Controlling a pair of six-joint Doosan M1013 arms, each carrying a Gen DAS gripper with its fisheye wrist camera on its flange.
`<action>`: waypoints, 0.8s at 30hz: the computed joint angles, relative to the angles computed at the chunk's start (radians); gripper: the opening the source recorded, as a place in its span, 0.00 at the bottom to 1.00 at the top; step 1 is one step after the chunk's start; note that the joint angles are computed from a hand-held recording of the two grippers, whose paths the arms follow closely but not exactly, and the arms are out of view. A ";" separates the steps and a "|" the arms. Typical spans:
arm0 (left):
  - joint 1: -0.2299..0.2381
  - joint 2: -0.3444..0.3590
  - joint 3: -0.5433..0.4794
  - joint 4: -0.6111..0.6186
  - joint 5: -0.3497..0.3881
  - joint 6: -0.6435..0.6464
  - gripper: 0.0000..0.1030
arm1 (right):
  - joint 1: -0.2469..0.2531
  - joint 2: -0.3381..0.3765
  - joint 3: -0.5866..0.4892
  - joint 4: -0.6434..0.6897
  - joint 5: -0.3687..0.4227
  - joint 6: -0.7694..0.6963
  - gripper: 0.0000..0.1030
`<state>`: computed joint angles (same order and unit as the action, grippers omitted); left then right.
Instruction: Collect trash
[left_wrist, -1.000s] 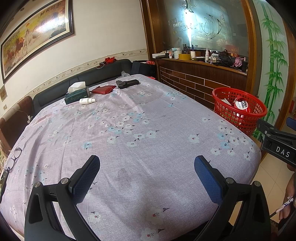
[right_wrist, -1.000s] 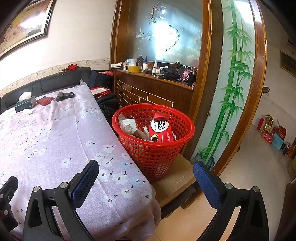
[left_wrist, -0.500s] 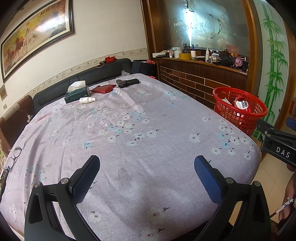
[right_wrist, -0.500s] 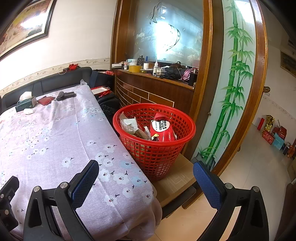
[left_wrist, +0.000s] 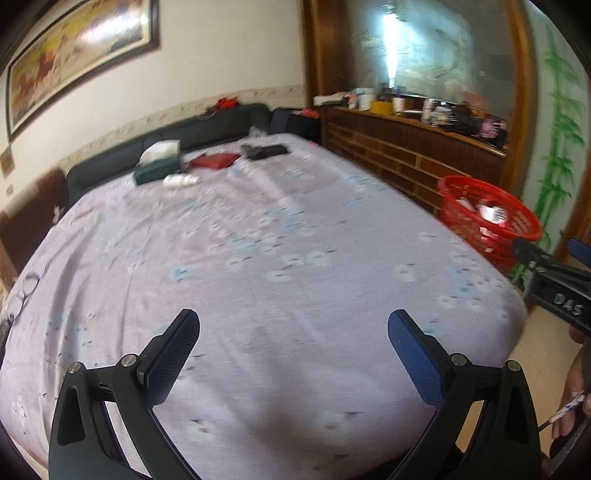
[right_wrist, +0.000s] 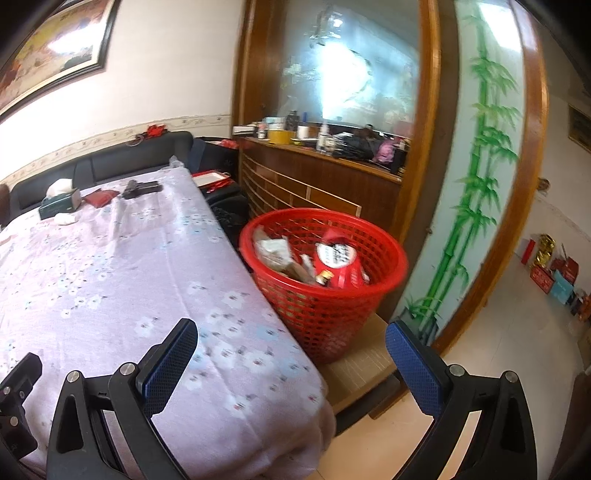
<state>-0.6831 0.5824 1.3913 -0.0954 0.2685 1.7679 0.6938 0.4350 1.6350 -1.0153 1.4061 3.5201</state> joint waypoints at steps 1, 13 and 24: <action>0.006 0.005 -0.009 0.074 0.006 -0.087 0.98 | -0.005 0.001 -0.007 -0.004 -0.025 -0.020 1.00; 0.127 0.141 -0.242 0.499 0.381 -0.599 0.98 | -0.139 0.180 -0.331 0.254 -0.416 -0.530 1.00; 0.191 0.211 -0.374 0.217 0.489 -0.395 1.00 | -0.182 0.355 -0.591 0.416 -0.365 -0.746 1.00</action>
